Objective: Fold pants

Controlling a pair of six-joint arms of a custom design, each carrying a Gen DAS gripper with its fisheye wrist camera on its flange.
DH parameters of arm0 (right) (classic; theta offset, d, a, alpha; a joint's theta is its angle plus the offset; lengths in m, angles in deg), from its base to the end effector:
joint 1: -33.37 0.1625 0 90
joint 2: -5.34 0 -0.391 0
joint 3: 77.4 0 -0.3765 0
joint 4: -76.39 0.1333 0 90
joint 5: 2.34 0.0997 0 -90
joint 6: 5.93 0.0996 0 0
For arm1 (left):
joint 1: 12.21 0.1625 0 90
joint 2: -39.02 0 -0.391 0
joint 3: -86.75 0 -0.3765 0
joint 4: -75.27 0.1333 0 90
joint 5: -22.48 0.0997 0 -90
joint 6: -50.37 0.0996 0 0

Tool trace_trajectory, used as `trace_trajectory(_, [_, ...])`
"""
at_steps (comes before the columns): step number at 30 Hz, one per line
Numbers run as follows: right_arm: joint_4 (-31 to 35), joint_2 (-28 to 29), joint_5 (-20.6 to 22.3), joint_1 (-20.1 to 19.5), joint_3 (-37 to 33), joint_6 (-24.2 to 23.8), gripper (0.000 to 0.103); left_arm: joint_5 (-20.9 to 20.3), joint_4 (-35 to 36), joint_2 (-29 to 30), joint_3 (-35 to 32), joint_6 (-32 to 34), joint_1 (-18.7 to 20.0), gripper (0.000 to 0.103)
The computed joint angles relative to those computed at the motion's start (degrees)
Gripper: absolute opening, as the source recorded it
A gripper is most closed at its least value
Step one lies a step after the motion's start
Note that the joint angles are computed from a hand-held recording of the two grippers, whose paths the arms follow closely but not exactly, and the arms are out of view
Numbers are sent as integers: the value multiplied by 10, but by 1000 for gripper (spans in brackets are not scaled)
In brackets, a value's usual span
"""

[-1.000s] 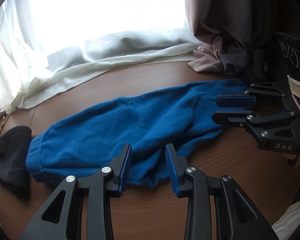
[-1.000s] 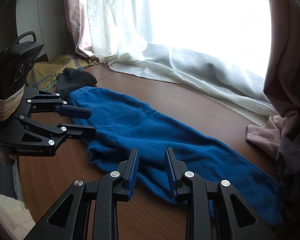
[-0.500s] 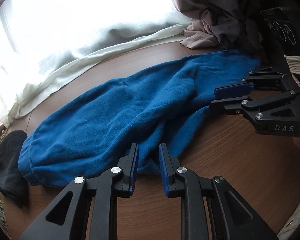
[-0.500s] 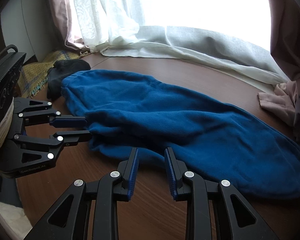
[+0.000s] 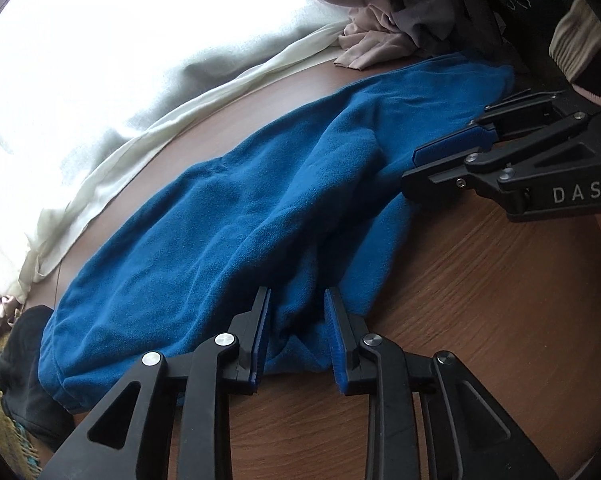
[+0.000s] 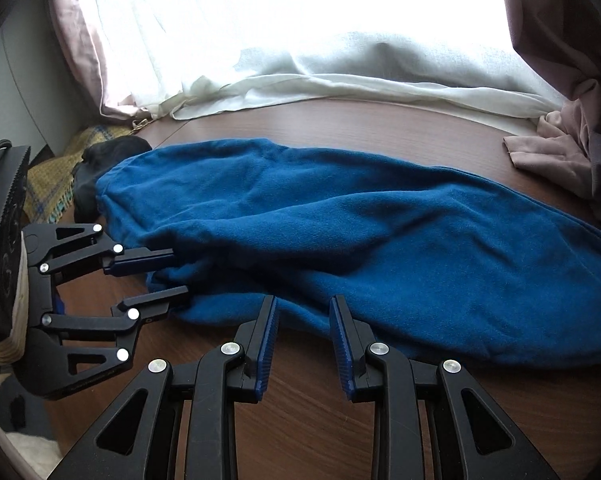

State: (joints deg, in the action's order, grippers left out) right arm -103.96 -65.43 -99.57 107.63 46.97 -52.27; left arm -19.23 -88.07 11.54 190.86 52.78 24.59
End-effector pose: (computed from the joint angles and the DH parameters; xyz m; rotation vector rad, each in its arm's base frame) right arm -0.0170 -0.5055 0.2091 0.6404 -2.5499 0.6625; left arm -0.2997 -0.4836 -0.0953 1.1127 2.0457 -0.3872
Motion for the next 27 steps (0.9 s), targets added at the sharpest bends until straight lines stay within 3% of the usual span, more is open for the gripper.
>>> trace_trajectory(3, [4, 7, 6, -2, -9, 10, 28, 20, 4, 12, -9, 4, -1, 28])
trace_trajectory(7, [1, 22, 1, -2, -16, 13, 28, 11, 20, 7, -15, -10, 4, 9])
trace_trajectory(17, [44, -4, -6, -11, 4, 14, 28, -4, 19, -65, 52, -19, -30, 9])
trace_trajectory(21, [59, -9, -13, -9, 2, 12, 28, -12, 64, -67, 57, -31, -28, 9])
trace_trajectory(27, [53, -33, -44, -2, 22, 0, 28, -12, 80, -57, 58, -46, -29, 9])
